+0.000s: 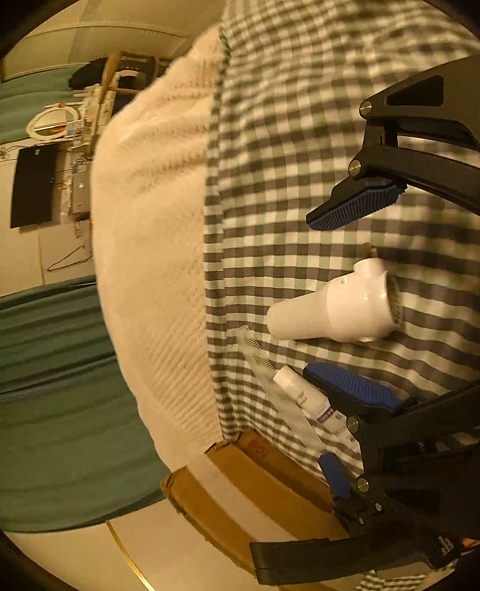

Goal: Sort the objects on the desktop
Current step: 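Move both grippers to the BOP toothpaste tube and white cylinder, then grasp the BOP toothpaste tube with the left gripper while the right grasps the white cylinder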

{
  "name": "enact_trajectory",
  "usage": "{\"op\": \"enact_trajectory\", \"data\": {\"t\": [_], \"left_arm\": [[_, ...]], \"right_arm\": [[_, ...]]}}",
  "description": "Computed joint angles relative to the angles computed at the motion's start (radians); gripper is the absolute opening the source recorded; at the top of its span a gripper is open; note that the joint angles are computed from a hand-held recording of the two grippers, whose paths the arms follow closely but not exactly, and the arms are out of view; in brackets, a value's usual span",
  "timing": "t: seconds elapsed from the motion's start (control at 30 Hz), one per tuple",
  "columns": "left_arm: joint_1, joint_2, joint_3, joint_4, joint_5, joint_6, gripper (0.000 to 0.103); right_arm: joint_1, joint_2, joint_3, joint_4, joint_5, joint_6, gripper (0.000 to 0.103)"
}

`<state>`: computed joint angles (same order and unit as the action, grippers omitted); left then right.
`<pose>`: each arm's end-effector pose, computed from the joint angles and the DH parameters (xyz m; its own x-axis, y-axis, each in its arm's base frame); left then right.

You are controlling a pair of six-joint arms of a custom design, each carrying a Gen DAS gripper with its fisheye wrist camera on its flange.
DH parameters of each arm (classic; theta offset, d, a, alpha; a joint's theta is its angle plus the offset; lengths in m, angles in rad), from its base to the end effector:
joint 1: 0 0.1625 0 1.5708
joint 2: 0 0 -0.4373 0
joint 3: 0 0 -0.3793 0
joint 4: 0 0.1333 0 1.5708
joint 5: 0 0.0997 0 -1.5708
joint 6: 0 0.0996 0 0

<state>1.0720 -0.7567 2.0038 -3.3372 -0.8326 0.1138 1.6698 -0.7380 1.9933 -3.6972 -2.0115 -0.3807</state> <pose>-0.0928 -0.5891 0.0886 -0.7569 0.1467 -0.6368 0.5045 0.7506 -0.4267 0.1471 -0.5625 0.1144 -0.8419 -0.0196 0.5393 -0.4055 0.6824 -0.6082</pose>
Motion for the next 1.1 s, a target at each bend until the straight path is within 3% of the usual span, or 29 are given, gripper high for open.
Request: {"op": "enact_trajectory", "data": {"t": [0.03,0.07,0.1,0.17,0.23,0.3,0.5,0.7,0.8,0.93,1.1], "left_arm": [[0.002,0.003,0.0,0.002,0.001,0.004,0.096],[0.002,0.004,0.002,-0.005,0.0,0.011,0.089],[0.004,0.004,0.001,-0.003,-0.005,0.015,0.068],[0.002,-0.003,0.007,0.002,-0.016,0.028,0.041],[-0.004,-0.012,0.012,0.012,-0.022,0.039,0.036],[-0.011,-0.016,0.019,0.004,-0.018,0.051,0.03],[-0.026,-0.094,0.084,0.04,-0.044,-0.055,0.027],[-0.05,-0.177,0.16,0.08,-0.071,-0.151,0.027],[-0.062,-0.21,0.202,0.075,-0.085,-0.177,0.027],[-0.065,-0.247,0.24,0.092,-0.081,-0.219,0.027],[-0.101,-0.36,0.294,0.1,-0.086,-0.266,0.027]], "right_arm": [[-0.002,0.007,-0.004,0.006,-0.004,0.002,0.073],[-0.004,0.011,-0.007,0.011,-0.005,0.003,0.072],[-0.007,0.014,-0.007,0.016,-0.005,0.007,0.07],[-0.014,0.012,-0.011,0.047,-0.008,0.022,0.06],[-0.013,0.009,0.001,0.03,0.0,0.026,0.049],[0.004,0.023,0.005,-0.017,-0.05,-0.006,0.049],[0.027,-0.025,0.096,-0.039,-0.1,0.047,0.049],[0.064,-0.097,0.195,0.003,-0.138,0.177,0.048],[0.109,-0.119,0.227,0.018,-0.182,0.213,0.048],[0.192,-0.121,0.239,0.056,-0.293,0.236,0.048],[0.257,-0.18,0.278,0.184,-0.328,0.372,0.048]]}}
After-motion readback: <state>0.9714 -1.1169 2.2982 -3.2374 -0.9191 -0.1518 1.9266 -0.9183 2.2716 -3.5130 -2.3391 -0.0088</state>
